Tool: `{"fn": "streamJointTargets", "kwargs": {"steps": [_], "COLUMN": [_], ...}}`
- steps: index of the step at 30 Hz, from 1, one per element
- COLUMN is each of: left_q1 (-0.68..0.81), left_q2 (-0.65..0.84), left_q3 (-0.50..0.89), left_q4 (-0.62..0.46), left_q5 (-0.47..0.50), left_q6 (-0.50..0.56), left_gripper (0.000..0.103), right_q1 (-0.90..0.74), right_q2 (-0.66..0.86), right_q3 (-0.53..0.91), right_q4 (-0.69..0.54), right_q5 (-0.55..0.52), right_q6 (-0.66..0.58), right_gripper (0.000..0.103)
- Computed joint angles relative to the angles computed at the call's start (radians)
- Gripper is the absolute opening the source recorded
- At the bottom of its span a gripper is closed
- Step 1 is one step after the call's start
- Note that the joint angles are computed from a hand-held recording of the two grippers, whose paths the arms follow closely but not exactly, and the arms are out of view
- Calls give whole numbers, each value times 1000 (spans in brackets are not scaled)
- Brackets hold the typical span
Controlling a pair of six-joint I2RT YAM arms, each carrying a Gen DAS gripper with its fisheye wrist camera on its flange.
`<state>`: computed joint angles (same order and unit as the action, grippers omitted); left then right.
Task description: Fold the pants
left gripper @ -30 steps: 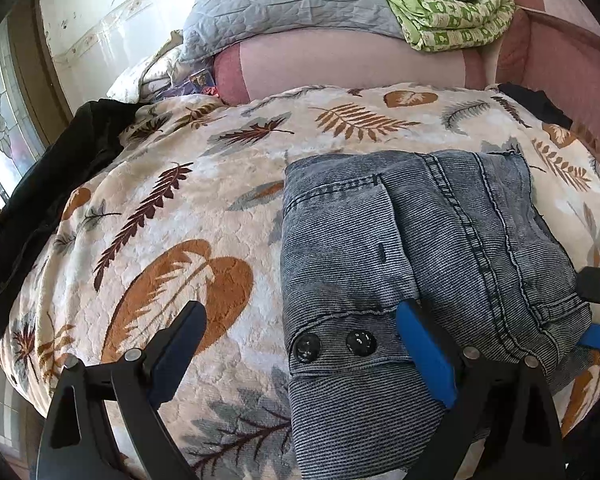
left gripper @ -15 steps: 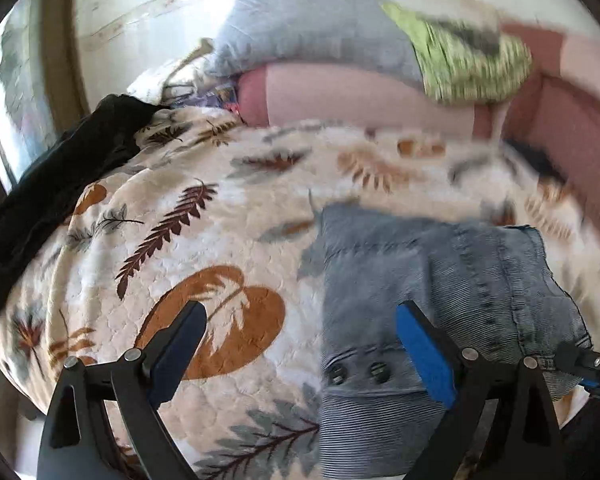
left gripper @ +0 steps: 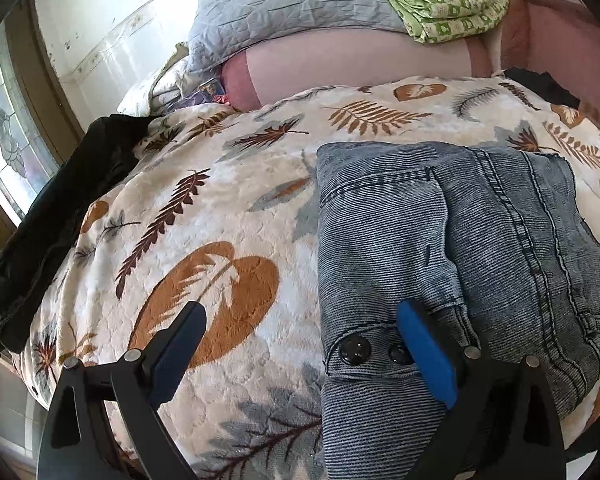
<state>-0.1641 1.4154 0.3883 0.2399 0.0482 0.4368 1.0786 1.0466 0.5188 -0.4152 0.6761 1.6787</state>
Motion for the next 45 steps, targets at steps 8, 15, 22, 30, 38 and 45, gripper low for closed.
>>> {"fn": "streamJointTargets", "kwargs": {"steps": [8,15,22,30,38,45], "left_q1": [116,189,267,331,260,207], "left_q2": [-15,134,159,330,366,279], "left_q3": [131,258,286,470,462,356], "left_q4": [-255,-434,-467,-716,-742,-617], "left_q5": [212,362,470,694,684,609], "left_q6": [14,-33,-52,-14,33,19], "left_gripper": [96,96,97,97,94,83], "right_q1": [-409,-460,-613,-597,-644,-672], "right_q2": [321,150,466,784,1425,1143], "right_q3": [-234,38,156,861,1621,1101], "right_q4": [752,309,244,-228,-683,-240], "right_q5": [-518,-474,-617,-617,-792,-763], "right_q6": [-282,-533,-606,-927,-1087,-851], "right_gripper": [44,65,69,86,27,38]}}
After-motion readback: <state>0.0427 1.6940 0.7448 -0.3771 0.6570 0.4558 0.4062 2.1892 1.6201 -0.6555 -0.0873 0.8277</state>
